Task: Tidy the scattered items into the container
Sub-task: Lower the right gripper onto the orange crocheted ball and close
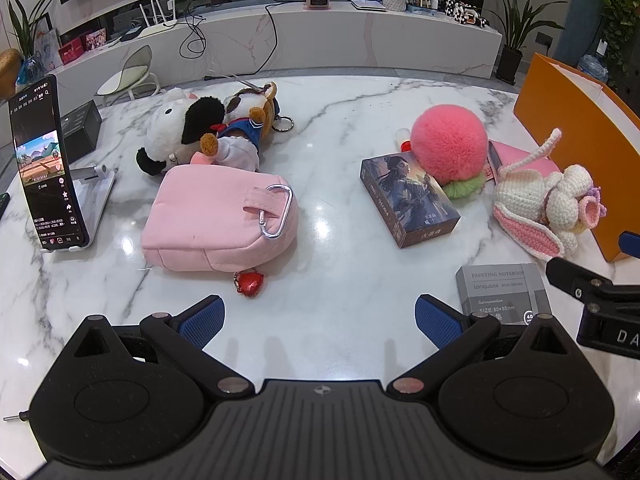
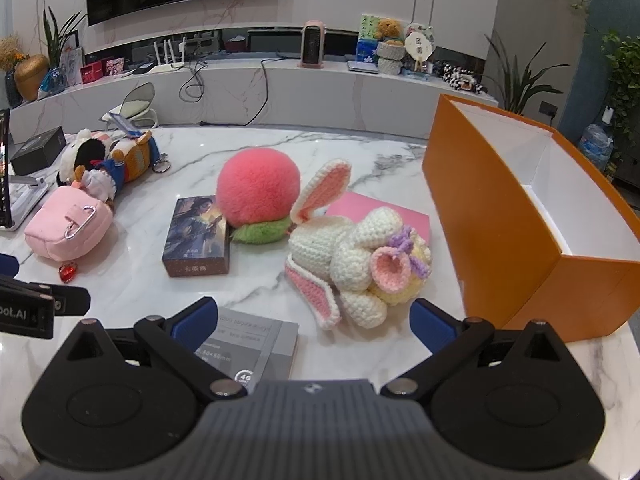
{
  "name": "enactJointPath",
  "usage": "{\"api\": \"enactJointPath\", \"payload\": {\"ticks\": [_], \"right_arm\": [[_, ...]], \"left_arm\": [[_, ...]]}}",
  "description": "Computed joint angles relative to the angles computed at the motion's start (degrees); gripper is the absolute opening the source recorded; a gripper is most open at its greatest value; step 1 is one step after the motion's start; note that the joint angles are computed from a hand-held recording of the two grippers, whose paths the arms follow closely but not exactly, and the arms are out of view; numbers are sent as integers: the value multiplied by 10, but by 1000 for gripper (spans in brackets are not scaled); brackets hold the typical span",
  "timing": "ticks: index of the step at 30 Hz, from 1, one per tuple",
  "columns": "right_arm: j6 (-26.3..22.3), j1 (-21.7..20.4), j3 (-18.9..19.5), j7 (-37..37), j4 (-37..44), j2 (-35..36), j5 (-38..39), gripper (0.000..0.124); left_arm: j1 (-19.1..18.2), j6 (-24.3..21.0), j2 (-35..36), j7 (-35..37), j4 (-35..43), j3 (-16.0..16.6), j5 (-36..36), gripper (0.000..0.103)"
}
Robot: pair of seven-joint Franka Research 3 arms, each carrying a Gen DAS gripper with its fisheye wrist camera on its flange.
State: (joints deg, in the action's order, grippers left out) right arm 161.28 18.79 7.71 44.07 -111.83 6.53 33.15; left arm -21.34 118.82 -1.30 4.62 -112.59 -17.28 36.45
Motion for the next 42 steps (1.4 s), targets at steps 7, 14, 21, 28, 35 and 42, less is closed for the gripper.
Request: {"api": "enactJointPath", "payload": {"ticks": [7, 14, 21, 28, 35, 42], "right_arm": [[-90, -6, 5, -109, 0, -19, 61, 103], [-166, -5, -6, -166, 3, -31, 103, 101], [-197, 1, -10, -173, -1, -34, 73, 80], [-237, 2, -12, -194, -3, -39, 63, 65], [-287, -1, -15, -215, 5, -38, 75, 60], [-330, 1, -14, -239, 1, -43, 49, 44]], "left_arm": [[7, 10, -9, 5, -14, 3, -13, 103], [9, 12, -7, 14, -15, 4, -18, 103], [13, 11, -11, 13, -21, 5, -21, 103], [17, 38, -19, 19, -33, 5, -22, 103], [16, 41, -9, 34, -27, 5, -27, 103], [15, 39, -10, 24, -27, 5, -17, 103]]}}
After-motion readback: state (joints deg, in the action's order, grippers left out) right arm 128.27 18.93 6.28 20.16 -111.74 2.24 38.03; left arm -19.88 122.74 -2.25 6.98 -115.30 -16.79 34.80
